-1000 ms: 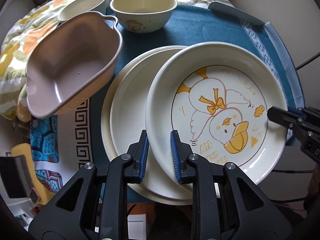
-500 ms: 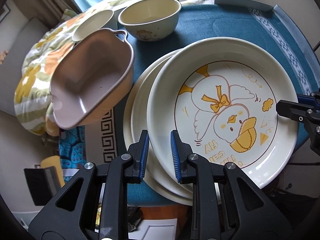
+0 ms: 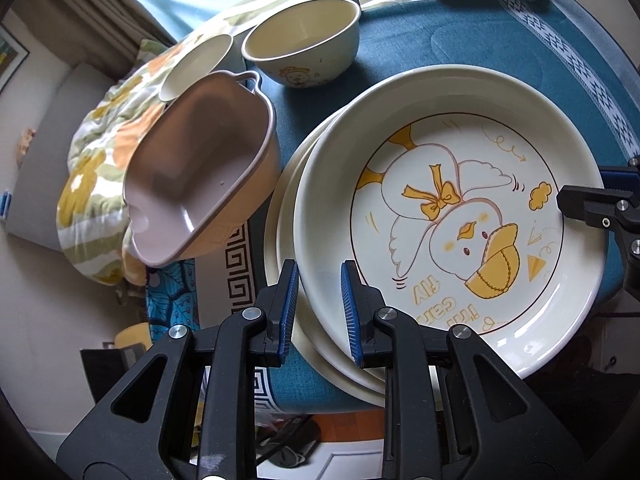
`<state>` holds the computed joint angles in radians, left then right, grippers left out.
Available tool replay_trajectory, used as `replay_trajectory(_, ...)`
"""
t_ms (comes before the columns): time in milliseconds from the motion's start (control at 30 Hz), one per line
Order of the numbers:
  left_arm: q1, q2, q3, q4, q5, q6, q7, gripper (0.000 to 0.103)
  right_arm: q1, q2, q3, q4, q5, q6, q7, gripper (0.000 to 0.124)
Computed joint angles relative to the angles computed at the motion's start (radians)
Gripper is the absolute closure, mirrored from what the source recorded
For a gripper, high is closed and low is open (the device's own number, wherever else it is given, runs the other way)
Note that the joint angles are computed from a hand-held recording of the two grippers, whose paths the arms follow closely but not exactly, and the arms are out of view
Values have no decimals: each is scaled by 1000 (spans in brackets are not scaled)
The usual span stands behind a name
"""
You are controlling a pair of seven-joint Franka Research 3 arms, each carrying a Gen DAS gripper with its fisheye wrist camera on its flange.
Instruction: Organize plates and bowls
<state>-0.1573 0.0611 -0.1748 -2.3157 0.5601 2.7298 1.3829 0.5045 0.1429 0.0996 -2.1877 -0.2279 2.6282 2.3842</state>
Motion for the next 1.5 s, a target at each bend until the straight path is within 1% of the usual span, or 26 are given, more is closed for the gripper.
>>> replay_trajectory(133, -8, -3, 6, -3, 111, 0, -70, 83, 7, 16, -1, 28, -21, -37, -3, 107)
replay_trajectory(233, -7, -3, 6, -4, 133, -4, -86, 83, 19, 29, -4, 55, -51, -80, 1, 106)
replay_trajectory(367, -10, -3, 8, -2, 201, -10, -132, 83, 24, 38, -6, 70, -67, -105, 6, 105)
replay_trajectory(533, -3, -2, 6, -2, 173, -4, -113, 83, 27, 42, -7, 78, -72, -113, 6, 105)
replay_trajectory(633, 0, 0, 5, 2, 149, -7, -95, 83, 23, 39, -6, 71, -60, -99, 0, 105)
replay_trajectory(700, 7, -2, 0, 7, 65, -14, -36, 83, 14, 32, -4, 58, -32, -77, -12, 105)
replay_trajectory(767, 18, -13, -3, 8, -54, -10, 33, 83, 2, 17, -4, 38, -4, -40, -23, 105)
replay_trajectory(833, 33, -26, -5, 15, -234, -8, 134, 83, -13, 0, -4, 22, 29, 2, -44, 105)
replay_trajectory(900, 50, -41, -3, 26, -444, -3, 245, 83, -37, -9, 5, 17, 102, 46, -111, 105)
replay_trajectory(933, 54, -50, 4, 40, -485, -23, 233, 83, -53, -9, 13, 18, 162, 72, -170, 105)
replay_trajectory(967, 62, -62, 11, 45, -584, -11, 272, 83, -62, -9, 18, 20, 202, 99, -217, 105)
replay_trajectory(1000, 65, -74, 18, 48, -703, 2, 337, 72, -71, -10, 23, 17, 240, 146, -267, 104)
replay_trajectory(1033, 67, -82, 26, 53, -781, 11, 369, 59, -73, -12, 21, 15, 254, 191, -292, 100)
replay_trajectory(1067, 72, -91, 35, 56, -812, 23, 357, 21, -73, -9, 17, 22, 260, 232, -310, 77)
replay_trajectory(1100, 80, -99, 43, 56, -800, 48, 313, 0, -79, -1, 19, 32, 284, 267, -348, 37)
replay_trajectory(1133, 86, -108, 49, 50, -796, 81, 287, 0, -87, 9, 26, 45, 317, 295, -394, 21)
replay_trajectory(1167, 92, -111, 57, 49, -791, 103, 268, 0, -106, 25, 47, 66, 375, 322, -472, 21)
replay_trajectory(1200, 102, -105, 63, 60, -758, 94, 232, 0, -115, 41, 56, 93, 411, 317, -526, 21)
replay_trajectory(1233, 110, -96, 68, 77, -735, 74, 208, 0, -128, 63, 67, 133, 446, 283, -587, 21)
replay_trajectory(1300, 128, -76, 78, 95, -724, 56, 173, 0, -136, 129, 68, 247, 480, 153, -675, 21)
replay_trajectory(1333, 136, -67, 82, 99, -749, 53, 184, 0, -130, 158, 62, 288, 486, 120, -693, 21)
replay_trajectory(1367, 144, -61, 84, 101, -788, 47, 208, 0, -120, 186, 52, 321, 484, 112, -700, 21)
replay_trajectory(1433, 158, -41, 83, 112, -853, 38, 257, 0, -79, 227, 6, 373, 436, 93, -656, 21)
replay_trajectory(1467, 166, -29, 80, 120, -887, 27, 284, 1, -66, 259, -9, 417, 415, 62, -638, 21)
replay_trajectory(1500, 175, -13, 76, 133, -922, 15, 313, 2, -74, 296, -1, 466, 426, 27, -652, 21)
